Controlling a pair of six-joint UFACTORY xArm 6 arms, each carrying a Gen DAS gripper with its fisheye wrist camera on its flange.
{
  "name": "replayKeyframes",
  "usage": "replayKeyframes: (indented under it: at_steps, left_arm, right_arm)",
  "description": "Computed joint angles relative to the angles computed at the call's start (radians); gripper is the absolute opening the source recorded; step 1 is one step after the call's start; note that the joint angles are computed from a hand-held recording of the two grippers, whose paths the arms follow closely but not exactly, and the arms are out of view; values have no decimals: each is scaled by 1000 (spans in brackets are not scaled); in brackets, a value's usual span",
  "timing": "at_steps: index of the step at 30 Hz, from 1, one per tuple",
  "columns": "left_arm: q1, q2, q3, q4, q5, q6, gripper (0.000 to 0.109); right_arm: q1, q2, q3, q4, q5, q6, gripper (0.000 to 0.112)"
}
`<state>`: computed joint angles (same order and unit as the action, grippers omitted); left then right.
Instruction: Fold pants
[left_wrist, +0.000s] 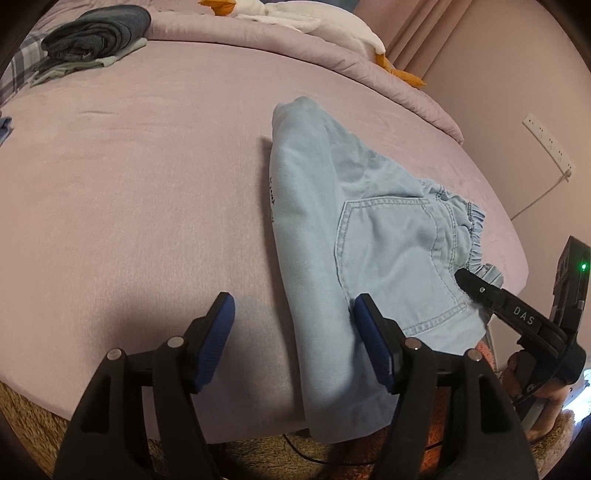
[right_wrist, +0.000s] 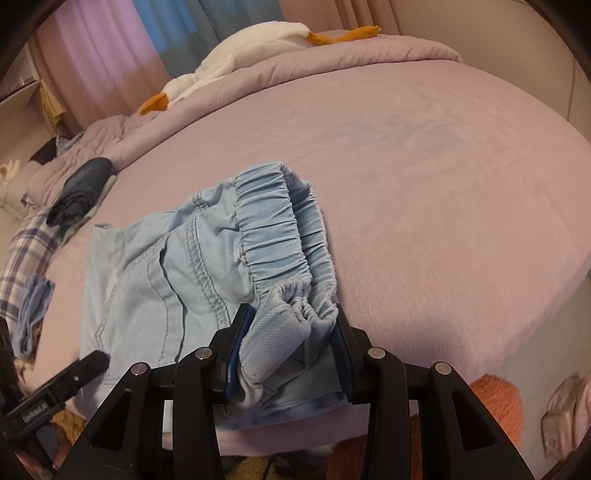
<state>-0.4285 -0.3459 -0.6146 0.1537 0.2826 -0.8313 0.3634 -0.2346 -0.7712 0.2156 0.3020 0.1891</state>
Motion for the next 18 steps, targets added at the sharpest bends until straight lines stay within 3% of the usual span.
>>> replayKeyframes:
  at_steps: [6,11,18]
  left_arm:
    - [-2,-9,8,-68,-3,68,68]
    - [-2,-15,-16,-330,58,338,68]
    - [14,13,-76,-490,152,491,68]
  right_arm:
    - [-6,-1,-23,-21,56,41,39]
    - [2,31,-89,-107,141,117,43]
    - [3,58,-142,-99,217,119,44]
